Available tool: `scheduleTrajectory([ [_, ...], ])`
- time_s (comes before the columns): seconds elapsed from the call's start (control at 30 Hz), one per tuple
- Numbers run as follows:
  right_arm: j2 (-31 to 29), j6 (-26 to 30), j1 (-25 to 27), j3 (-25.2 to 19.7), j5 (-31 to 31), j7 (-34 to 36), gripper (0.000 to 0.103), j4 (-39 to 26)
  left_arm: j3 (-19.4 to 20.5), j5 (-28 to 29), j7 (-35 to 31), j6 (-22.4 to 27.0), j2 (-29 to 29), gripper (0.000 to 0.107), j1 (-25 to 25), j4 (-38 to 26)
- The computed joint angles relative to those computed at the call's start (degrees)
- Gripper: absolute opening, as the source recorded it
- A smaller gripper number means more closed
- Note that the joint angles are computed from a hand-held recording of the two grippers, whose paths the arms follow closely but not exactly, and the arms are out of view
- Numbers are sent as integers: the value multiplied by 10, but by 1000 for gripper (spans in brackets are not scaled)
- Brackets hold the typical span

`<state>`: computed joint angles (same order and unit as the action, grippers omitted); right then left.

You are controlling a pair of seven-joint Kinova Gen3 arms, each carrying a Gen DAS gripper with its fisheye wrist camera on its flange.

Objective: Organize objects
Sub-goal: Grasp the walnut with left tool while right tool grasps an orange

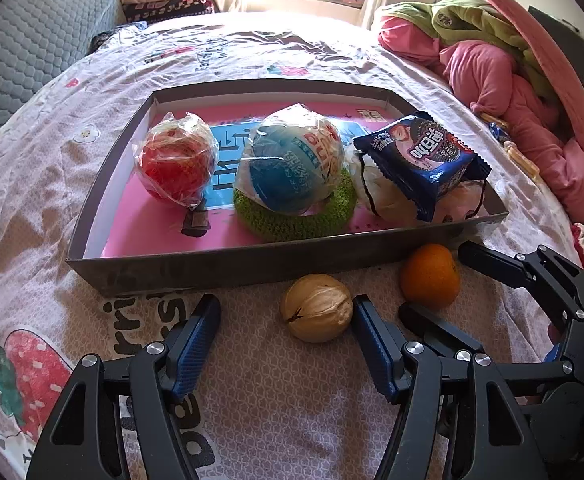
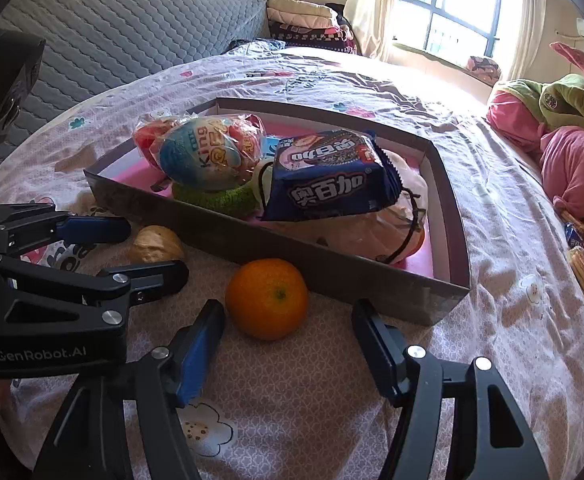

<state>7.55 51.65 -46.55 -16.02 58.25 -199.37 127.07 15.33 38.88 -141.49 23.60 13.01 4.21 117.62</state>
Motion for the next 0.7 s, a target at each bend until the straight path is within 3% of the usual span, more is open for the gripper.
scheduleTrajectory([
  [0.3, 0, -24, 7, 5, 16, 0, 51, 5, 5, 15, -13, 1, 3, 54, -7, 0],
  [0.47, -2, -33, 8, 1, 25, -4, 41, 10, 7, 28, -27, 8, 4, 34, -12, -1],
  [0.7, -10, -39, 10, 0, 29, -15, 40, 15, -1, 44, -39, 27, 1, 34, -14, -5],
])
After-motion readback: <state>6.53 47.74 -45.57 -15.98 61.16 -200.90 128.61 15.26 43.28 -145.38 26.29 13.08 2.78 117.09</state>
